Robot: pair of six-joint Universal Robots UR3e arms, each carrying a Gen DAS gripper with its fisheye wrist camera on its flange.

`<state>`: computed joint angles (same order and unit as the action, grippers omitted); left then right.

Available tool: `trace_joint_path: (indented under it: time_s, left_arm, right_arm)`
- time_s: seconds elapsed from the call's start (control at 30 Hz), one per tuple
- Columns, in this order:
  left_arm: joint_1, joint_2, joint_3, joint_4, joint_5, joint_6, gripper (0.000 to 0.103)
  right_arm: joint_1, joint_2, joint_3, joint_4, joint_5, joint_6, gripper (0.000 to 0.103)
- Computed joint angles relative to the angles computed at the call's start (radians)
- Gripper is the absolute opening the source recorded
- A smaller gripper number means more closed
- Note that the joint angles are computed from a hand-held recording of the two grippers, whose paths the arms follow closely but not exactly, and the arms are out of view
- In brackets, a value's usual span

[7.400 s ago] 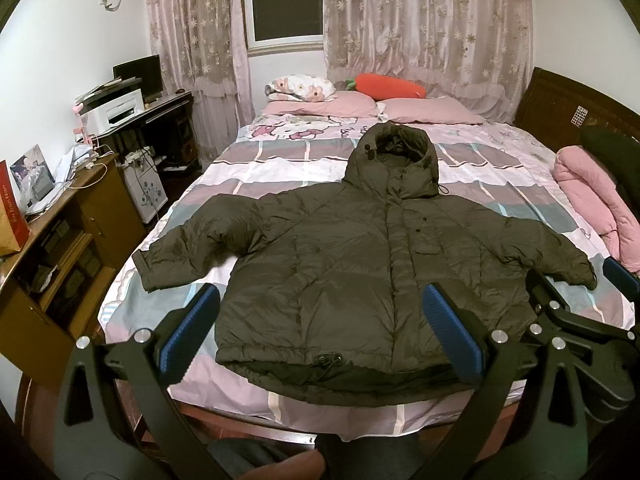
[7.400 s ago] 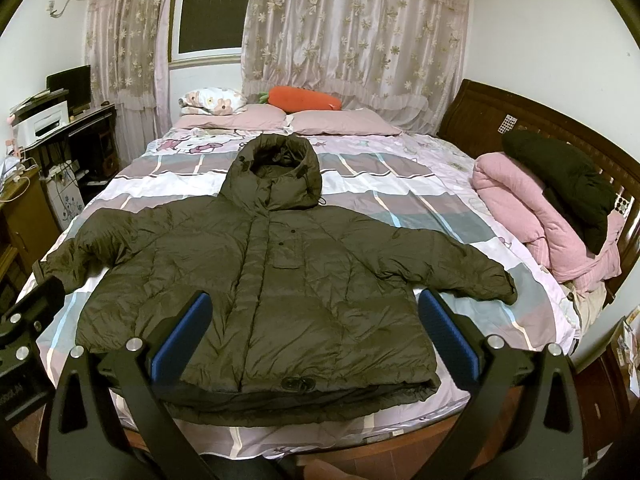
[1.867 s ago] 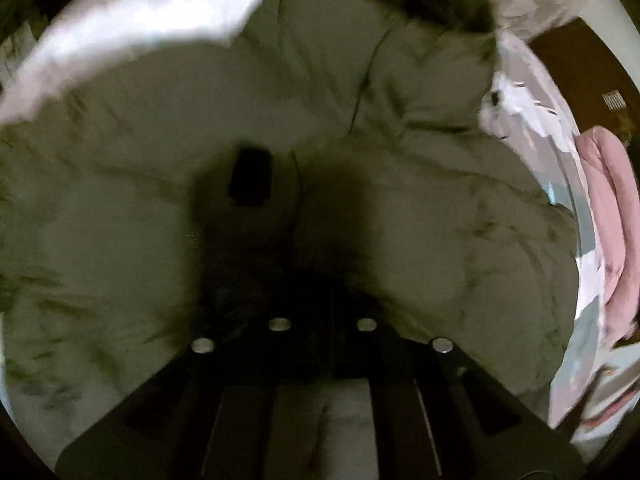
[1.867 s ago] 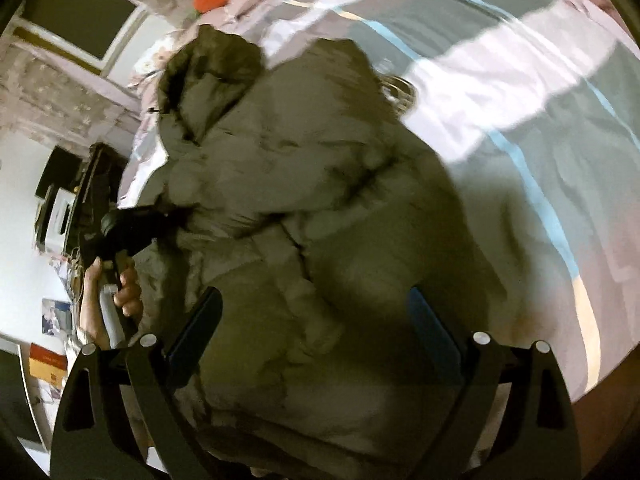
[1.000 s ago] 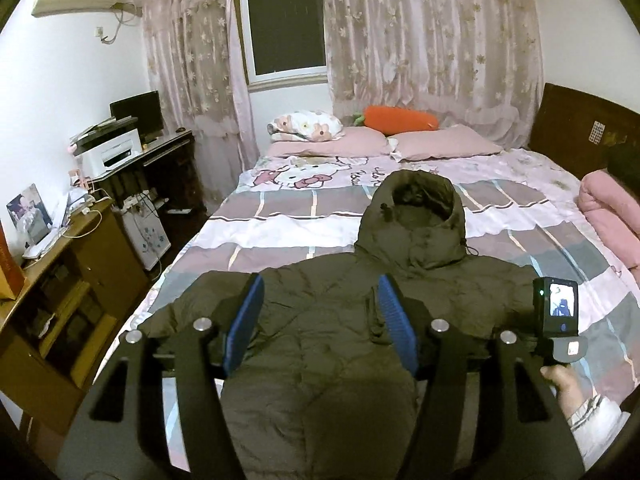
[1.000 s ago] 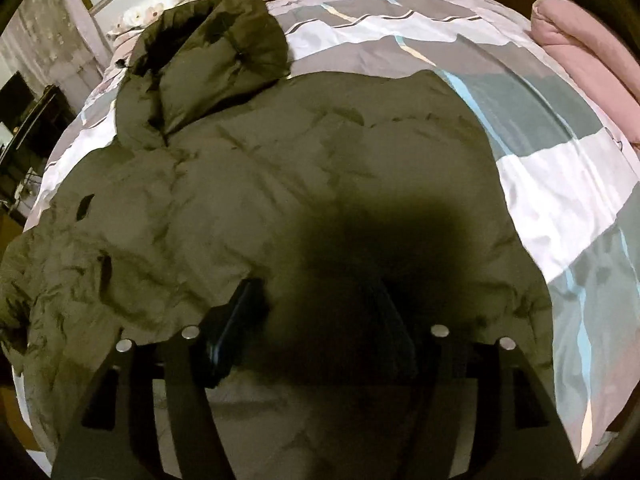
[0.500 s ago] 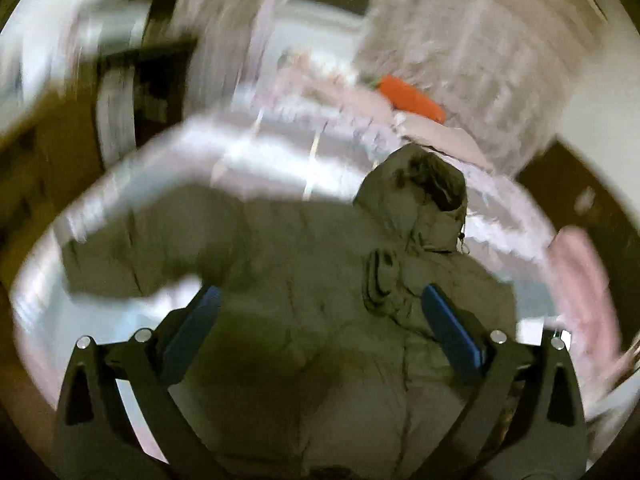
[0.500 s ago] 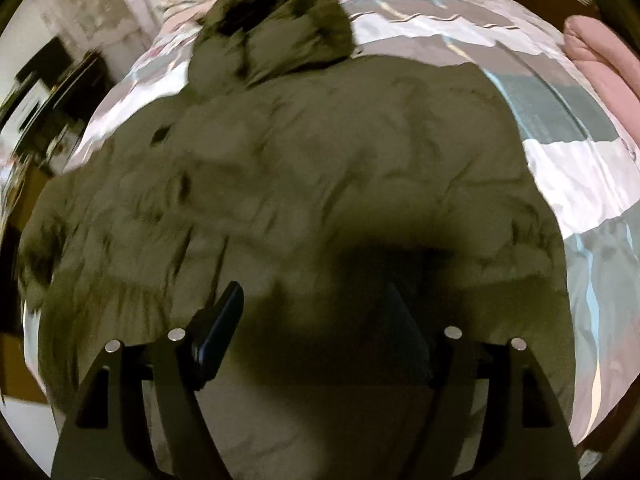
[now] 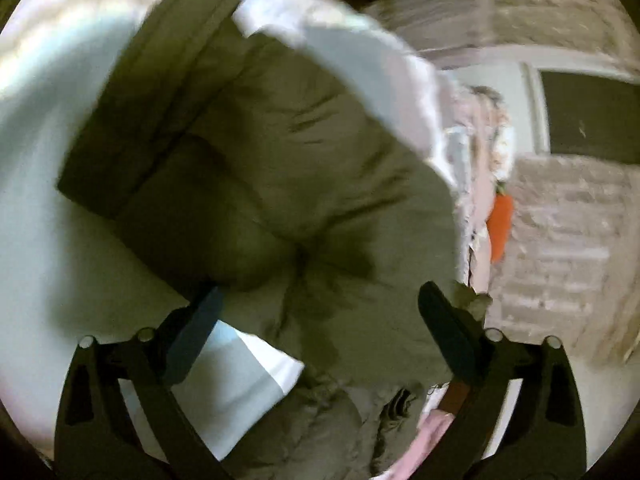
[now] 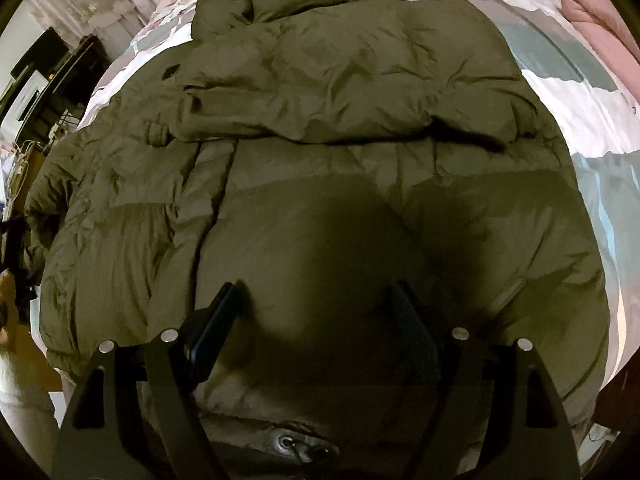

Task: Fold large clothes
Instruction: 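Grasp the other sleeve with the left gripper and fold it across the body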

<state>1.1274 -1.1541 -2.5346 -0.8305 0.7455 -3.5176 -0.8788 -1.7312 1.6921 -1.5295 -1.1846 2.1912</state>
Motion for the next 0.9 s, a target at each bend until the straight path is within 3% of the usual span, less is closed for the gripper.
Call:
trace_joint_path:
  time_s: [0.07,0.13,0.17,0.2,0.33,0.47,0.57,0.67,0.77,0.9]
  left_arm:
    - [-0.013,-0.097,-0.007,0.090,0.005,-0.025,0.087]
    - [-0.036,-0.142,-0.010,0.166,0.054,-0.051,0.052]
    - [-0.022,-0.145,-0.027,0.195,0.047,-0.039,0.018]
    - [0.008,-0.145,-0.051,0.219,0.012,-0.023,0.006]
    - [0.062,0.008,-0.101,0.257,-0.042,-0.089,0.005]
    - [-0.123,-0.024,0.085,0.413,-0.036,-0.249,0.005]
    - [-0.373,-0.130,0.309,0.510,0.041,-0.339,0.005]
    - [-0.687,-0.309,0.613,0.500,0.164,-0.345,0.005]
    - [-1.000,-0.559,0.920,0.427,0.283,-0.321,0.005]
    - [-1.285,-0.876,1.294,0.188,0.404,-0.272,0.005]
  right_arm:
    - [-0.006,0.006,-0.015,0.022,0.005,0.003,0.079]
    - [-0.020,0.010,-0.027,0.040,0.009,-0.005,0.079]
    - [-0.025,0.007,-0.024,0.040,0.008,-0.005,0.079]
    - [-0.025,0.001,-0.017,0.038,0.008,-0.005,0.079]
    - [-0.046,-0.030,-0.010,0.067,0.021,-0.062,0.079]
    - [-0.077,-0.033,-0.034,0.124,0.037,-0.093,0.079]
    - [-0.107,-0.027,-0.054,0.162,0.049,-0.107,0.079]
    - [-0.152,-0.019,-0.081,0.206,0.063,-0.130,0.079]
    - [-0.194,-0.011,-0.108,0.238,0.071,-0.150,0.079]
    - [-0.252,0.019,-0.158,0.278,0.082,-0.171,0.079]
